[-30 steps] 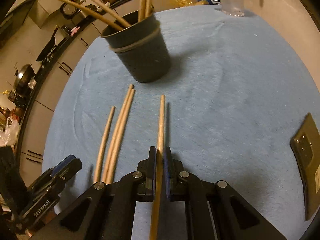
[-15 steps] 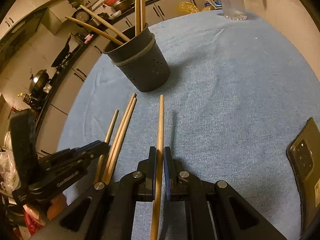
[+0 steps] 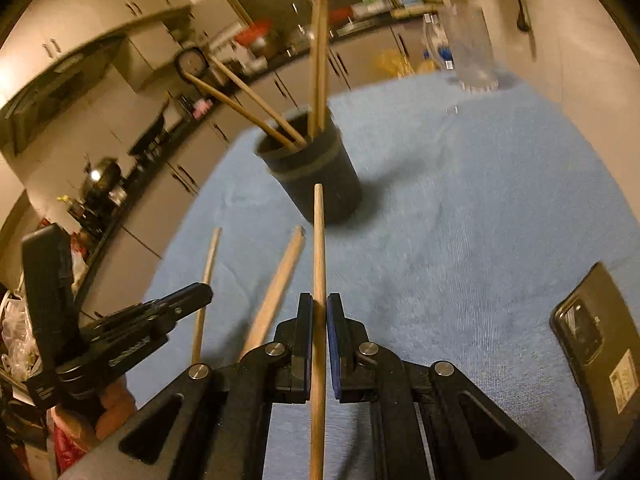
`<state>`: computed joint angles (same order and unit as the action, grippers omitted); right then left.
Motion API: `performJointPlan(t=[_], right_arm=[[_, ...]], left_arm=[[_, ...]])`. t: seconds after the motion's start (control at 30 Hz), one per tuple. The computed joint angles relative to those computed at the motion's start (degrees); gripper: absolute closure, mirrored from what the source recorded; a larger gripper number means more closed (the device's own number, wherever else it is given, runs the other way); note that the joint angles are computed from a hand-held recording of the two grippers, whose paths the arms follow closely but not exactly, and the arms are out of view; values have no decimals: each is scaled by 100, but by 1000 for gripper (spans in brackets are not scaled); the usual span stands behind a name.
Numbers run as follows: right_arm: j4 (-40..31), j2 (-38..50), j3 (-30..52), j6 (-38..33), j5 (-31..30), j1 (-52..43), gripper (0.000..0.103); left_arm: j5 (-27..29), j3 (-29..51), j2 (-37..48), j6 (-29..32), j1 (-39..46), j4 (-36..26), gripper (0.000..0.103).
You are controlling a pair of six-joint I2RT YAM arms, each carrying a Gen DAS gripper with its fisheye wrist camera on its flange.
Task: Organize utensils
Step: 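Lift the chopstick upright and carry it over the black cup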
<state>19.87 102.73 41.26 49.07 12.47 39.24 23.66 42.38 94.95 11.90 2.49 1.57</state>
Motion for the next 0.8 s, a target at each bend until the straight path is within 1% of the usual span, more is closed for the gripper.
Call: performJointPlan(t=[0.07, 0.13, 0.3, 0.4, 0.6, 0.7, 0.8], right_arm=[[201, -244, -190, 15, 436, 258, 95], [227, -478, -285, -19, 843, 474, 95], [-2, -847, -337, 71, 1710, 1002, 95], [-195, -978, -326, 124, 2030, 1231, 95], [-517, -1296, -364, 196, 2581, 1639, 95], [-542, -1370, -379, 167, 2673, 1660, 95], [-510, -1418, -416, 189, 2672, 1624, 96]], left_arm=[[210, -316, -434, 24, 221, 199, 97], [389, -596, -892, -34, 388, 286, 97], [702, -932, -1682, -46, 658, 93, 97], [910, -1086, -2084, -20, 848, -78, 97], [972, -1246, -2613, -114, 787, -214, 97], [991, -1244, -2826, -110, 768, -362, 97], [1032, -1166, -2771, -120, 770, -394, 97]])
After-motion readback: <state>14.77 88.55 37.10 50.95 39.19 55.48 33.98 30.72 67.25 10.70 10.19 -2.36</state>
